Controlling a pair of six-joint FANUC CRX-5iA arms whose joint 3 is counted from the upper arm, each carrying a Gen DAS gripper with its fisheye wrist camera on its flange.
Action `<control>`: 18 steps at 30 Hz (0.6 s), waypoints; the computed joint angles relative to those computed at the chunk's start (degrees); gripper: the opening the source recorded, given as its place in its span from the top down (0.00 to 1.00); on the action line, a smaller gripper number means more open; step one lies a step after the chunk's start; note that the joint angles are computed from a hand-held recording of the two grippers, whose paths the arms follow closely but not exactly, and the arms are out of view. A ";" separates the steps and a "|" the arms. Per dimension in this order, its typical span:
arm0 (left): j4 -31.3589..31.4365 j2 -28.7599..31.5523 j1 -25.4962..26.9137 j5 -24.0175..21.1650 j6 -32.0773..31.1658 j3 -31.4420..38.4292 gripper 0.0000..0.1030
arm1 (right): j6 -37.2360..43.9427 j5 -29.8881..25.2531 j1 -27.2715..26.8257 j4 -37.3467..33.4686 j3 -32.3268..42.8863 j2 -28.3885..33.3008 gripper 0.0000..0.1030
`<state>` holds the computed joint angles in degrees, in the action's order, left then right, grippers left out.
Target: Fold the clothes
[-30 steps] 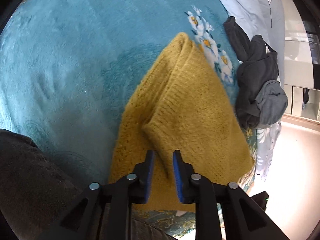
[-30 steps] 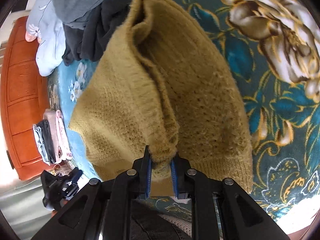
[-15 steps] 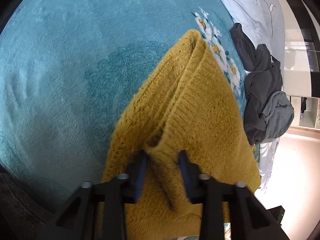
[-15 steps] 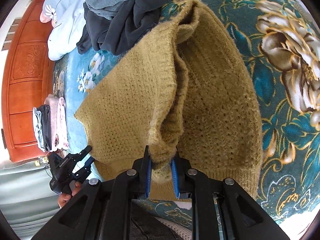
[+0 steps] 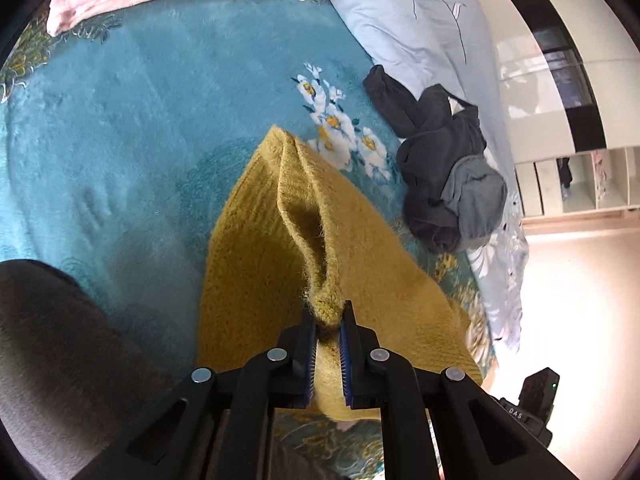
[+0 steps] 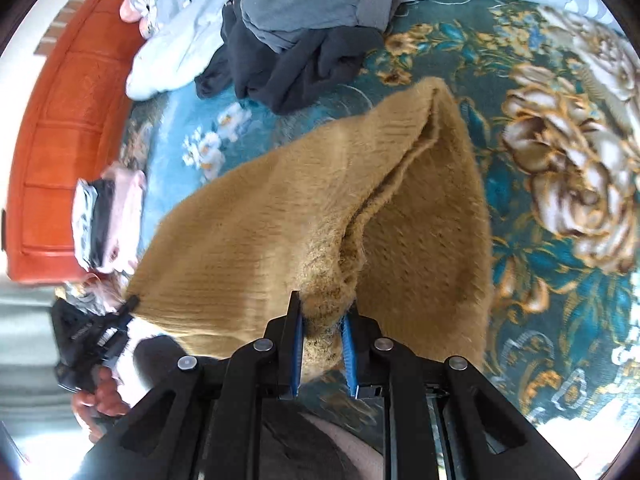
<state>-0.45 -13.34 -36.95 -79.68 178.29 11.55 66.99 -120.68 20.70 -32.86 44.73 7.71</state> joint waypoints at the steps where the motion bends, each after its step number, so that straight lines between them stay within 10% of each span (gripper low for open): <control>1: 2.01 -0.17 0.62 0.40 -0.04 -1.73 0.90 | 0.52 -0.33 0.16 1.20 -1.39 -0.54 0.83; 13: 5.68 1.83 2.25 -2.97 -5.22 -0.94 0.82 | 2.30 0.62 1.06 7.97 -15.23 -3.40 0.82; 18: -0.17 2.77 2.37 -9.51 -7.10 4.49 0.49 | 6.87 -3.06 2.64 9.93 -11.73 -1.38 0.75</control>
<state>-0.62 -10.57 -34.58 -89.19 171.19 16.04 73.86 -123.74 23.34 -22.93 32.99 6.33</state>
